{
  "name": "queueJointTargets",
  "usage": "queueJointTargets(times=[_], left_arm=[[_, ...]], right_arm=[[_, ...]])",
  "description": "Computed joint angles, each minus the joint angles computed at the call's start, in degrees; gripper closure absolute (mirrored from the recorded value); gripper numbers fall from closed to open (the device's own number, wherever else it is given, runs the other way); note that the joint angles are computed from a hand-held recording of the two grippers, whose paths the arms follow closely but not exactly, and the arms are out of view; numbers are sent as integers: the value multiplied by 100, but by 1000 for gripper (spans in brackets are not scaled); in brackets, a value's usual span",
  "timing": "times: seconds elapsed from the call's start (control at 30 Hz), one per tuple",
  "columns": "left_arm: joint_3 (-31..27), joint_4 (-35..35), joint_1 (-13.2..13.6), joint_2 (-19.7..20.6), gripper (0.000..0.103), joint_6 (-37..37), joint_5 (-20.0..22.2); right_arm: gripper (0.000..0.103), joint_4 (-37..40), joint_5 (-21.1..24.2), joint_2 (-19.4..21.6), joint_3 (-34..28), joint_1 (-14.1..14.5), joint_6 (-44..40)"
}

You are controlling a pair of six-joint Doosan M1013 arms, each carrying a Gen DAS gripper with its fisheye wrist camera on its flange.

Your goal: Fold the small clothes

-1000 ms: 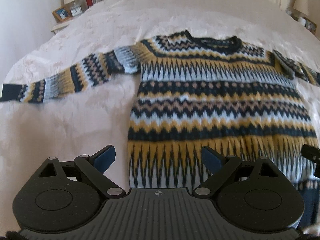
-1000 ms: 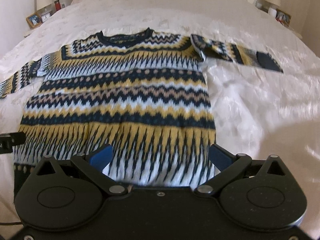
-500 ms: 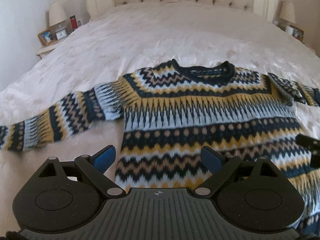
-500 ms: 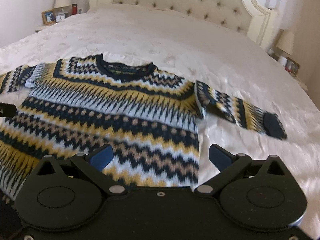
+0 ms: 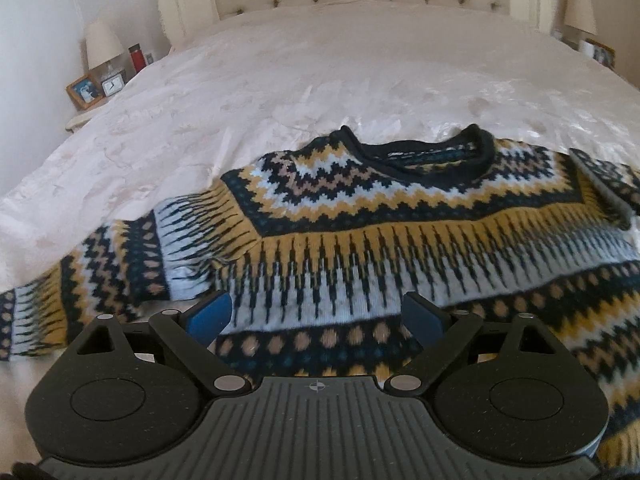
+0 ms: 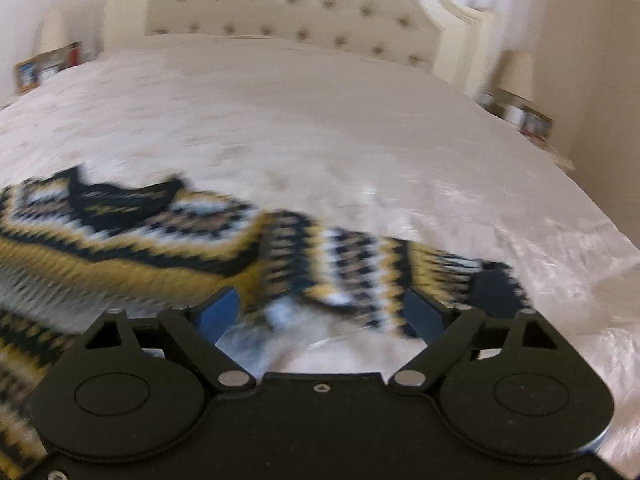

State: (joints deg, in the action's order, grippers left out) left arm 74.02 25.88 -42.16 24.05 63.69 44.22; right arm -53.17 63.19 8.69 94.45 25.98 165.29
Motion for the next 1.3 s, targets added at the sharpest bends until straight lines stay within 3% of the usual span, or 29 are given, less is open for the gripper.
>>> queueJointTargets(times=[0.27, 0.47, 0.57, 0.6, 0.63, 0.7, 0.97, 1.17, 1.3], left_arm=[[-113, -91, 45, 352, 9, -182, 189], [405, 469, 30, 206, 6, -843, -603], [373, 397, 38, 216, 6, -749, -585], [354, 332, 48, 220, 6, -682, -568], [338, 246, 62, 222, 6, -598, -558], [318, 30, 97, 219, 6, -393, -549], [223, -1308, 386, 128, 9, 950, -572], [146, -1392, 652, 79, 9, 1050, -878], [152, -1412, 832, 84, 9, 954, -1109]], right_arm=[[37, 135, 601, -10, 195, -621, 145], [43, 267, 393, 50, 289, -877, 418], [59, 452, 362, 75, 312, -994, 426], [67, 494, 304, 49, 343, -1022, 424], [84, 541, 198, -3, 389, -1059, 395], [94, 632, 20, -132, 470, -1123, 334], [95, 626, 720, -464, 344, -1207, -174], [95, 542, 1419, -639, 45, -1290, -293], [96, 536, 1539, -667, -259, -1247, -270]])
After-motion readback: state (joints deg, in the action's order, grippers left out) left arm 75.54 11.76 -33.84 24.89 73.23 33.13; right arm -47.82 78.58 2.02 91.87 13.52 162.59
